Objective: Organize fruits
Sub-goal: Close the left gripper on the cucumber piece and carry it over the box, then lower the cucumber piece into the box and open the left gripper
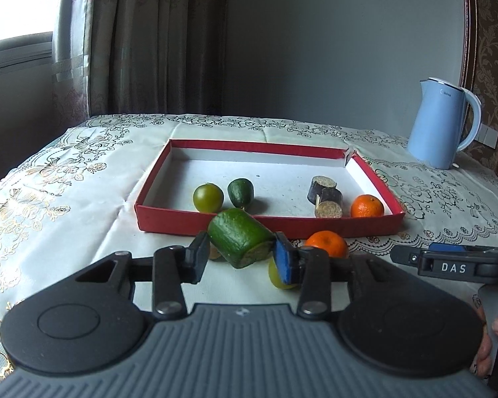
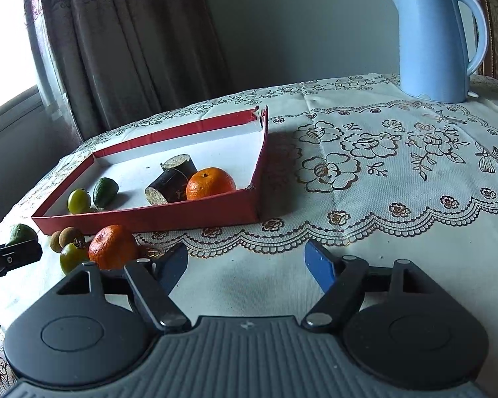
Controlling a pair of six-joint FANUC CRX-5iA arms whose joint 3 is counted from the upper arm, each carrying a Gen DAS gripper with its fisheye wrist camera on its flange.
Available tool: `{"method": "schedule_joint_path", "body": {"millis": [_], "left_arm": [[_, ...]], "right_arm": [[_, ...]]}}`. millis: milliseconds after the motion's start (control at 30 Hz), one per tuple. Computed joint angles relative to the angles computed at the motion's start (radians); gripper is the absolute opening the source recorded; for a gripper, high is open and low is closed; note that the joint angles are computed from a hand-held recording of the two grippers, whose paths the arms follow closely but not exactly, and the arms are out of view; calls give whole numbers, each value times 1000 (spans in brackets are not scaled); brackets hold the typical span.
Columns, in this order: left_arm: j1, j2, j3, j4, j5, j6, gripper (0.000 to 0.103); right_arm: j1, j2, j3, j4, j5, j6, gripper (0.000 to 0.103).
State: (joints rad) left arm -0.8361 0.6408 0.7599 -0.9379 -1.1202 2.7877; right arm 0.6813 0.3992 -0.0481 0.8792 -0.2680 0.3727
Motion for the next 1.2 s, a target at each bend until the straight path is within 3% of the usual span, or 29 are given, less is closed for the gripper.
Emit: {"method": "schedule_joint_path", "body": {"millis": [200, 500, 667, 800, 1033, 1200], "left_arm": [[18, -8, 15, -24, -5, -38, 38], [91, 96, 184, 76, 32, -193, 38], [113, 209, 347, 127, -25, -295, 38], [123, 253, 402, 149, -60, -323, 38], [124, 281, 436, 150, -111, -328, 40], [106, 217, 338, 108, -78, -263, 49]], "right_arm": [[43, 35, 56, 21, -140, 81, 77], [32, 25, 44, 3, -102, 75, 80], [28, 21, 39, -4, -85, 67, 80], [25, 20, 37, -6, -75, 61, 80], [22, 17, 33, -8, -66, 55, 81], [23, 17, 33, -8, -68, 54, 81]]}}
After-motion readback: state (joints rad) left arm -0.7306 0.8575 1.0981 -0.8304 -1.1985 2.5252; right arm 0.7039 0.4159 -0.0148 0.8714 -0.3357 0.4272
